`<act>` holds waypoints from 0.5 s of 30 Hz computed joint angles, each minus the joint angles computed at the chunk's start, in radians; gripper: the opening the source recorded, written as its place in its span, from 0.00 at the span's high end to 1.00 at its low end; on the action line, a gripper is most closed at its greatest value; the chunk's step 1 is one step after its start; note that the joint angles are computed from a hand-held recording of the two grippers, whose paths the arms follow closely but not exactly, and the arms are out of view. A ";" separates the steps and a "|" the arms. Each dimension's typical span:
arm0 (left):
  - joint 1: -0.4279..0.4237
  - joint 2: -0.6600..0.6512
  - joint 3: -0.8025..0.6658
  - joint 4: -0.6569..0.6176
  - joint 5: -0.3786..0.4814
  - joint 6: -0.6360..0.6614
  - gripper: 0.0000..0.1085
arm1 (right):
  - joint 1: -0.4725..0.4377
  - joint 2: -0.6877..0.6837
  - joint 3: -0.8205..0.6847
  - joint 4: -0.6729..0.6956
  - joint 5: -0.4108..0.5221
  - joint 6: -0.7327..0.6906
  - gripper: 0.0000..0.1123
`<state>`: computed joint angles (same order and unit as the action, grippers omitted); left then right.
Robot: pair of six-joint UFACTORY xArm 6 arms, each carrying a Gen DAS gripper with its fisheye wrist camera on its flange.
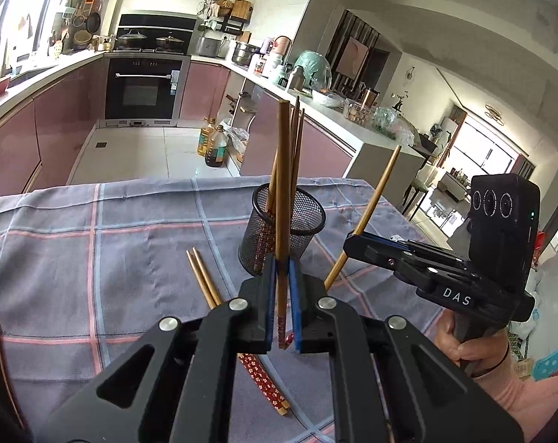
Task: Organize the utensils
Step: 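Carry the chopsticks over the mesh cup and lower them in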
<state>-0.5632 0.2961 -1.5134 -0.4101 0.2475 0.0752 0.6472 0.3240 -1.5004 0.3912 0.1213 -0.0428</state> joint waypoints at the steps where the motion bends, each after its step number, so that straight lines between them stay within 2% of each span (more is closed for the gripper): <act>1: 0.000 0.007 -0.011 -0.005 0.002 0.004 0.93 | -0.001 0.001 -0.003 -0.005 -0.003 0.003 0.95; 15: -0.002 0.068 -0.128 0.062 0.020 -0.030 0.93 | -0.030 -0.017 -0.016 -0.129 -0.036 0.086 0.95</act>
